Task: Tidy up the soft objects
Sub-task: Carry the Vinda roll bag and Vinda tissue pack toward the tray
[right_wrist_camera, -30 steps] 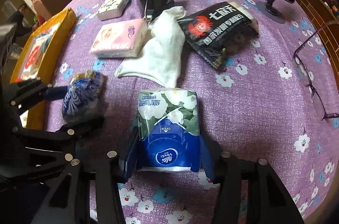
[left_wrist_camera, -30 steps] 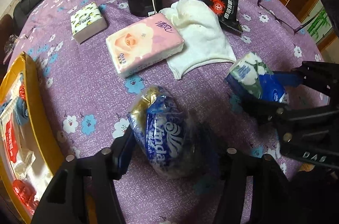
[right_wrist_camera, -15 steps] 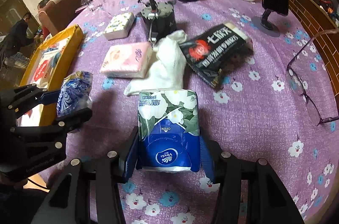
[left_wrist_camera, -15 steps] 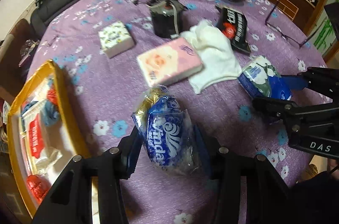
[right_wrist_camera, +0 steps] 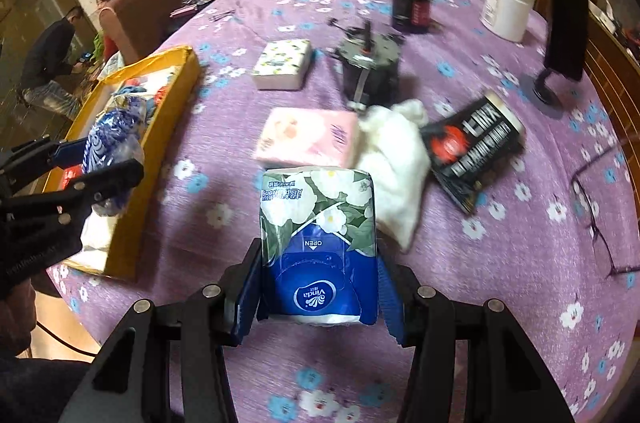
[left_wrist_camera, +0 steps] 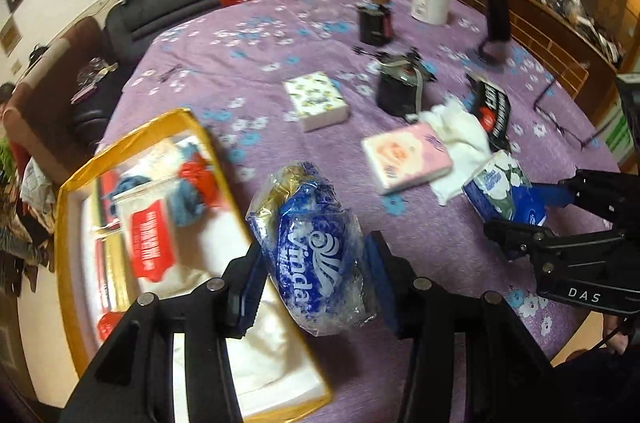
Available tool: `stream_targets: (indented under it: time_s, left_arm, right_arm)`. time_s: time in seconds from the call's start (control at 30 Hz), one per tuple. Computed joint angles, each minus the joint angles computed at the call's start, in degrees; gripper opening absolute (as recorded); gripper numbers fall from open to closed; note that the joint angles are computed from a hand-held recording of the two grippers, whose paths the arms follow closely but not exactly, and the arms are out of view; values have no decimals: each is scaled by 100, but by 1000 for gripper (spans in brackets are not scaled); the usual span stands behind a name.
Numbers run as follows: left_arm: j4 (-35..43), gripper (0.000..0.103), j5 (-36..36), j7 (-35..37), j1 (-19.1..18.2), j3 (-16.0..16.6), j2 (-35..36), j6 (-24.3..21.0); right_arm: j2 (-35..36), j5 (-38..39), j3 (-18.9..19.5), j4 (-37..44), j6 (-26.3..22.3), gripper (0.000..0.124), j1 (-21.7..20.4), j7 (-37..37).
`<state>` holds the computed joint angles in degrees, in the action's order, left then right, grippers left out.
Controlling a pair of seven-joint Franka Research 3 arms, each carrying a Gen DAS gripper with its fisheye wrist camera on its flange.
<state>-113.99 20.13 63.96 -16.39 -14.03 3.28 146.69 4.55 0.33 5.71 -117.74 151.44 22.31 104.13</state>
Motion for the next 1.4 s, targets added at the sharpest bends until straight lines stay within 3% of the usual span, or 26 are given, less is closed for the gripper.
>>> stream_targets:
  time_s: [0.57, 0.73, 1.13, 1.4]
  left_arm:
    - [-889, 48, -149, -477, 587, 311, -769, 309]
    - [-1028, 48, -259, -404, 736, 383, -859, 284]
    - [-1155, 48, -589, 111, 1005, 544, -844, 129]
    - [-1083, 48, -793, 452, 1118, 599, -716, 148]
  right_arm:
    - [816, 138, 171, 1560, -653, 56, 485, -733]
    - [1197, 528, 264, 2180, -903, 56, 595, -1047]
    - [2332, 626, 205, 3724, -1502, 56, 1079, -1053]
    - [2716, 684, 224, 4207, -1804, 56, 1251, -1242]
